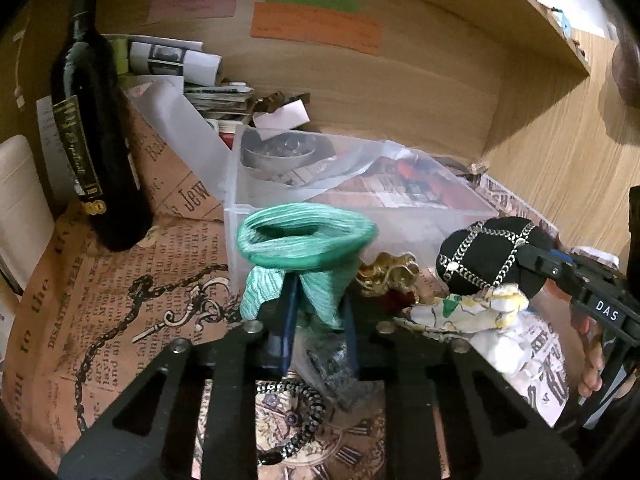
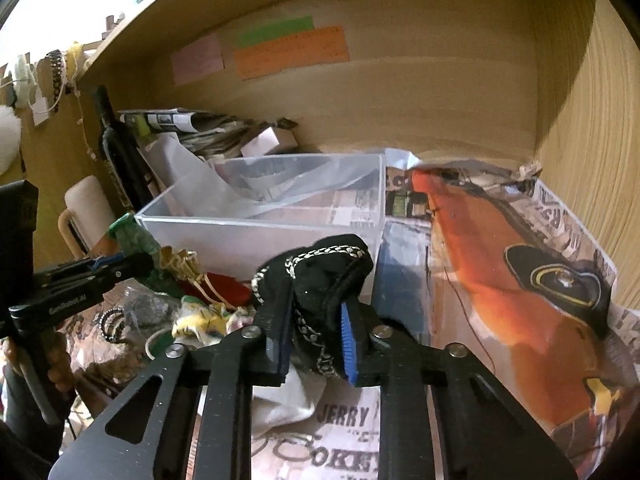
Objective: Organize soft objects
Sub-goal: 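Grasp the green knitted sock with the left tool while the right tool grasps the black chain-patterned cap, then lift the sock and cap with both tools and carry them over the clear box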
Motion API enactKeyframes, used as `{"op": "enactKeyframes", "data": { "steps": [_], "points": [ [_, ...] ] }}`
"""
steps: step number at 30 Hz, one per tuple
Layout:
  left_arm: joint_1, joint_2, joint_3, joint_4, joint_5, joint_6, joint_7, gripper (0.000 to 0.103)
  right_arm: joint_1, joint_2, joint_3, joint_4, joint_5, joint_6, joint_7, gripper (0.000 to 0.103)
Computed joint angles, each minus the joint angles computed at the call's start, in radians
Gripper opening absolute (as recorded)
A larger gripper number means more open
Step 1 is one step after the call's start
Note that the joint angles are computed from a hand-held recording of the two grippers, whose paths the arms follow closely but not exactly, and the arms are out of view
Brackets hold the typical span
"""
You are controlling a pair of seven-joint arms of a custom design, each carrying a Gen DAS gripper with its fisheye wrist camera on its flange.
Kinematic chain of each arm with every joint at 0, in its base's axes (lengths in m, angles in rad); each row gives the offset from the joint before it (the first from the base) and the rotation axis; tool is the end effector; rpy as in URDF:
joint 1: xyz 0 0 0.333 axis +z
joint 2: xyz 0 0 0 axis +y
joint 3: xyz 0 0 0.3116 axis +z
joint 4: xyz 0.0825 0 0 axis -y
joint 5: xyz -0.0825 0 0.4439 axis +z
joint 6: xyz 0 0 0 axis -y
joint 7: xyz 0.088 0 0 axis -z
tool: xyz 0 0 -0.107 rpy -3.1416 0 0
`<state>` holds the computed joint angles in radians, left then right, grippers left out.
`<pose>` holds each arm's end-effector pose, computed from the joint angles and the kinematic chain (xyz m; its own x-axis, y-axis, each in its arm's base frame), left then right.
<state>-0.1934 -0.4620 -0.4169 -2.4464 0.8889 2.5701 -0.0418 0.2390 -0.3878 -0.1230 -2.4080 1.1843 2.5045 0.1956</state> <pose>0.4081 -0.3087 0.4775 0.2555 -0.9543 0.1548 -0.5397 -0.2736 -0.7961 0.5179 0.0519 0.4746 0.6709 -0.7177 -0.1866 -0.4992 -0.2510 -0.8293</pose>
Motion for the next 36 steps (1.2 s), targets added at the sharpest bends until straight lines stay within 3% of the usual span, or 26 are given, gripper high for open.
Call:
{"op": "enactKeyframes", "data": {
  "steps": [17, 24, 36],
  "points": [
    [0.022, -0.119, -0.06, 0.008, 0.104, -0.039, -0.06, 0.009, 0.024, -0.067, -0.026, 0.003, 0.136, -0.005, -0.161, 0.014],
    [0.049, -0.098, -0.076, 0.071, 0.174, -0.077, -0.035, 0.009, 0.041, -0.088, -0.028, 0.027, 0.235, 0.001, -0.264, 0.014],
    [0.049, 0.054, 0.027, 0.173, 0.135, -0.062, 0.096, 0.009, 0.053, 0.034, 0.03, 0.143, 0.312, 0.063, -0.35, 0.014]
  ]
}}
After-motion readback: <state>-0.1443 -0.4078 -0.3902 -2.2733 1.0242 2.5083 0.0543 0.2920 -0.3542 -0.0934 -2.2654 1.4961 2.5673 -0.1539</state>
